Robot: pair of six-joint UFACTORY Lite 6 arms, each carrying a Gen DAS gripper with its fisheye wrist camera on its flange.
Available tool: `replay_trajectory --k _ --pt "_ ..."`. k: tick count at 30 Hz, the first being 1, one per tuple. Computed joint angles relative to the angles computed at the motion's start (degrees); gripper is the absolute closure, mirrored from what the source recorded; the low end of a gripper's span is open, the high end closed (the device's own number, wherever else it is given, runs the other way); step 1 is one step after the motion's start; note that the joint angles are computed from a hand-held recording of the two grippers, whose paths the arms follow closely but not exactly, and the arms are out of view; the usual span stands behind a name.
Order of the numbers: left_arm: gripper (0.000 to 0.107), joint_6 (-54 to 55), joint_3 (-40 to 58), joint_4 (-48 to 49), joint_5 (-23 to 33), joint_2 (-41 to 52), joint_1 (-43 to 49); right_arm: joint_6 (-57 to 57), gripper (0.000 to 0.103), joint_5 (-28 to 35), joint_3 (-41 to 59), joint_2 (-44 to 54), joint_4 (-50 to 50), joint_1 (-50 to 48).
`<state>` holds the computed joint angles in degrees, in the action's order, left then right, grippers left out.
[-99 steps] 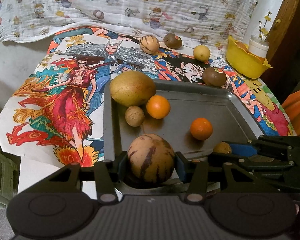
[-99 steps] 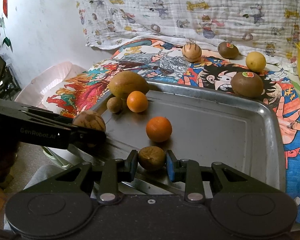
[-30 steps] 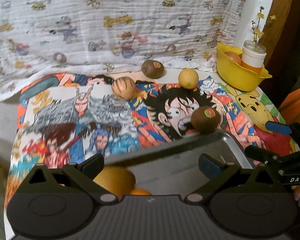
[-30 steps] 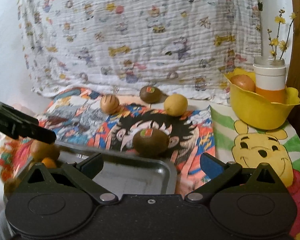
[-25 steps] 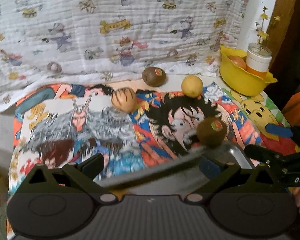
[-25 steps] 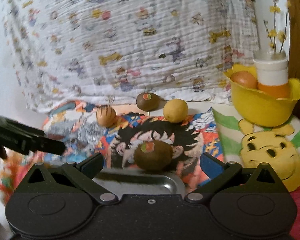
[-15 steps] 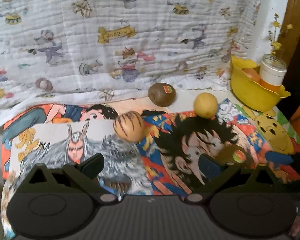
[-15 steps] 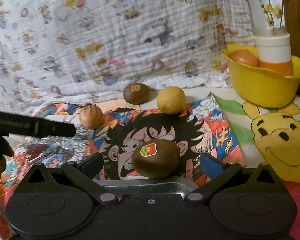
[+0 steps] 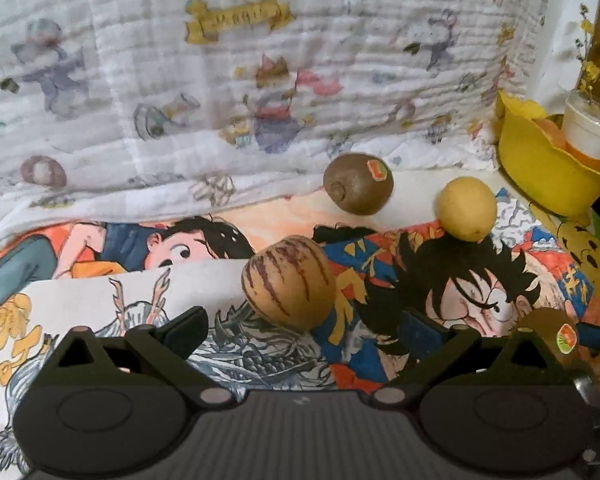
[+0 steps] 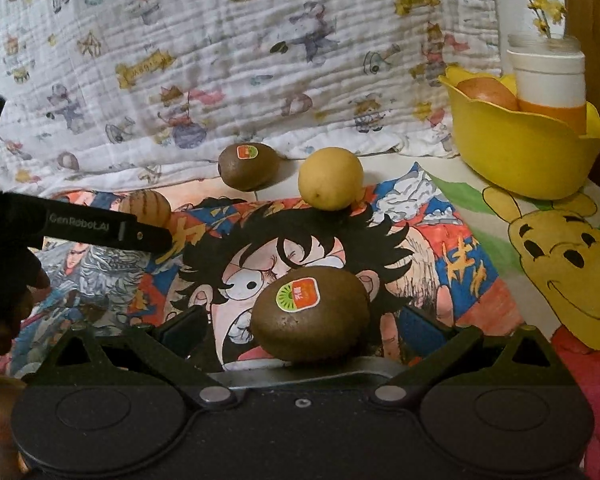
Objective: Organize fruits
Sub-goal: 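Close the left tool on the striped fruit while the right tool grasps the stickered kiwi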
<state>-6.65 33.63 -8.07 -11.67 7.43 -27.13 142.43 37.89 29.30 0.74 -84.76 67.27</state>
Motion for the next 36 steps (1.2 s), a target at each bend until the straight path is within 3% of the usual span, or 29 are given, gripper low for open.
replay_trajectory --k 2,6,11,21,24,31,36 --pt "0.005 -5.74 1.25 6.54 0.27 1.3 1.23 -0.54 0.004 -0.03 1.42 1.95 -0.19 -0.69" --pt "0.005 0.05 2.82 1.92 0.04 2.78 1.36 -0.75 0.008 -0.98 3.63 4.84 -1.15 -1.75" --pt "0.005 -0.4 5.69 3.66 1.18 5.7 1.72 -0.41 0.01 -1.25 5.66 8.04 -1.91 -2.13" --pt "0.026 -8.63 8.36 12.62 2.39 8.41 1.43 -0.94 0.021 1.85 7.29 11.43 -1.1 -0.8" --pt "0.03 -3.73 8.18 7.93 2.5 8.19 0.93 -0.39 0.026 1.91 7.4 11.96 -2.09 -0.43" --pt "0.043 21.41 8.05 -16.65 2.8 7.86 -0.94 -1.62 0.036 3.07 9.26 14.15 -2.31 1.01" --pt "0.051 25.24 7.6 -20.63 2.69 7.25 -1.05 -2.22 0.037 3.9 9.74 14.74 -1.9 1.51"
